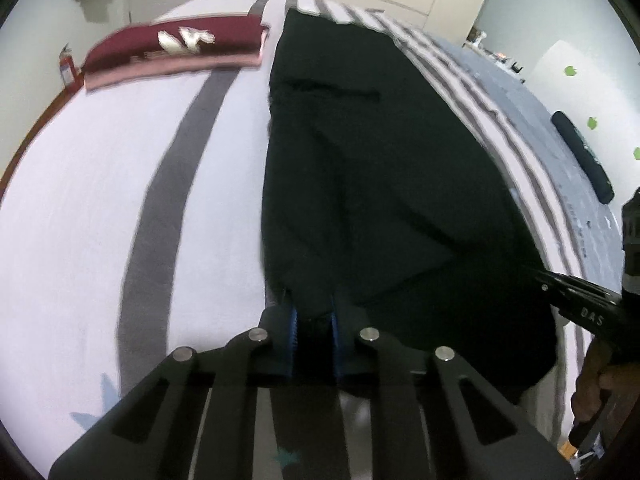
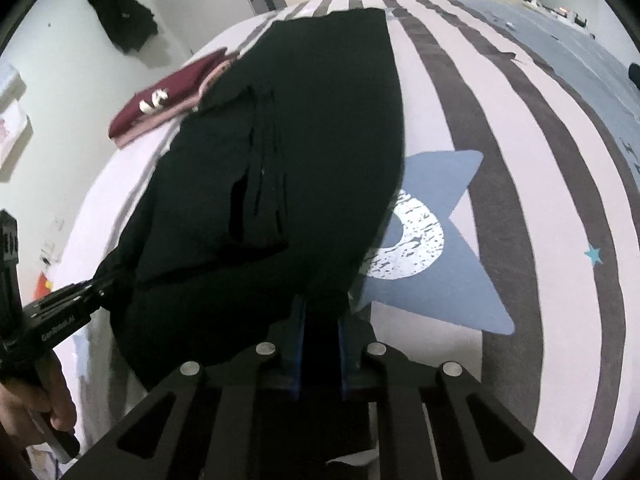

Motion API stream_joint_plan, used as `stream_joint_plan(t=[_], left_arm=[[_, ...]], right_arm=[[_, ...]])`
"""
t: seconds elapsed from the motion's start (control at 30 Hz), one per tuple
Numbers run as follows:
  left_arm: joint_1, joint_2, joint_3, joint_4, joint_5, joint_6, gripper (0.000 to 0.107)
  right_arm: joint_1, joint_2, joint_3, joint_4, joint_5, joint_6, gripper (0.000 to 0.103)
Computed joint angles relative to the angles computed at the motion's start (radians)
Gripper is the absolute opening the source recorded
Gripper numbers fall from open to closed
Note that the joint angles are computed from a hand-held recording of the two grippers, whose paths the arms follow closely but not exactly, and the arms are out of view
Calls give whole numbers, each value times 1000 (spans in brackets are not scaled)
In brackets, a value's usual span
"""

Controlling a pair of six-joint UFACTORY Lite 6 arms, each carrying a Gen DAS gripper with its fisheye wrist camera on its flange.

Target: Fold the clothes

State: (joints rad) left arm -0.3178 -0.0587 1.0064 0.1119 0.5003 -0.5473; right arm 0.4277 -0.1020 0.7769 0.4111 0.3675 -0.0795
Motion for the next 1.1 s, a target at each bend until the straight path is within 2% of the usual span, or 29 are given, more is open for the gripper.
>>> stream_joint_plan(t=[0.1, 0.2, 0.37, 0.43, 0.53, 0.67, 0.77, 0.83, 0.97, 1.1], left_arm=[[-33, -87, 0, -21, 88, -7, 10], [-115, -200, -43, -16, 208, -93, 10], [-470, -438, -158, 2, 505, -440, 10], [-605, -476, -188, -14, 575, -569, 10], [-651, -477, -172, 1, 610, -639, 10], [-557, -422, -69, 22, 620, -575, 10], [-454, -306, 92, 38, 633, -470, 10], [-381, -212, 221, 67, 624, -409, 10], [-208, -14, 437, 85, 532, -280, 10], [-40, 313, 732, 56, 421, -82, 10]], right_arm=[[-1, -92, -15, -17, 60, 19, 11], [20, -217, -54, -67, 166, 89, 11], [115, -607, -220, -127, 513, 309, 11], [205, -754, -277, -138, 647, 425, 11], [305, -846, -295, -142, 736, 511, 11], [121, -752, -210, -77, 723, 297, 11], [-47, -611, -99, -3, 667, 117, 11], [-96, -479, -8, 29, 594, 43, 11], [-149, -203, 215, 87, 464, -62, 11], [-169, 107, 477, 132, 370, -128, 11]])
